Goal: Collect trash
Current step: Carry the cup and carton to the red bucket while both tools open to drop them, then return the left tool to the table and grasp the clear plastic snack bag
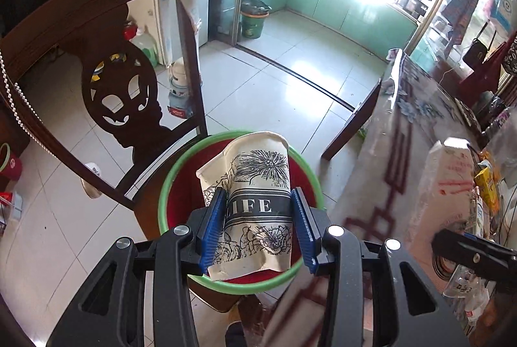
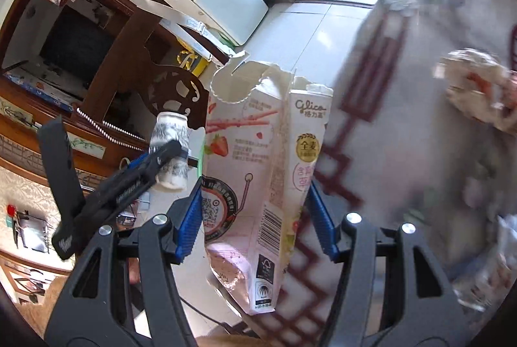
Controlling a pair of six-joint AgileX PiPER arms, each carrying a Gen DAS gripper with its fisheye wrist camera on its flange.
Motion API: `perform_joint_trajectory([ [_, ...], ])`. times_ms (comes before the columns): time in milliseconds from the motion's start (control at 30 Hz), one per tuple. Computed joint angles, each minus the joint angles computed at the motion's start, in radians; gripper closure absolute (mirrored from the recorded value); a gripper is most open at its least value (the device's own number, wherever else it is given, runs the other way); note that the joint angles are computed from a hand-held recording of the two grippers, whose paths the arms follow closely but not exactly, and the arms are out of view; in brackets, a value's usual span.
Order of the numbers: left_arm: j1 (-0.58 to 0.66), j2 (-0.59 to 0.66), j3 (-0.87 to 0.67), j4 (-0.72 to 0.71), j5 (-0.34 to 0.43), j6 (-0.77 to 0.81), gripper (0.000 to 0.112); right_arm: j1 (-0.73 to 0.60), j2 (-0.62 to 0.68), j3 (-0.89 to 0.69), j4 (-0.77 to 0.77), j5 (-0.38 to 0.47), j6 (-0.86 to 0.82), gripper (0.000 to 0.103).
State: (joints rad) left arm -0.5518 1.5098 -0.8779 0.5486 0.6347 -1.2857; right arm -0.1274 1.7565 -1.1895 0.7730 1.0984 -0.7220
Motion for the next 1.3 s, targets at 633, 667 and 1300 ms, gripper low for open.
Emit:
perform_joint_trajectory([
  [633,0.160,0.021,0.050,-0.146,-0.159,0.231,0.045,0.126,-0.050,0.003,-0.030,-0.129,0.170,0.024],
  [667,0.157,0.021,0.048,-0.155,-0.162,0.241,0.045,0.120,-0.068,0.009,-0.038,-0.126,0.171,0.024],
  [1300,-0.139,0.184,-0.211,-0.286,-0.164,0.419,0.045,-0.450,-0.367,0.154,-0.134,-0.010,-0.037,0.018],
])
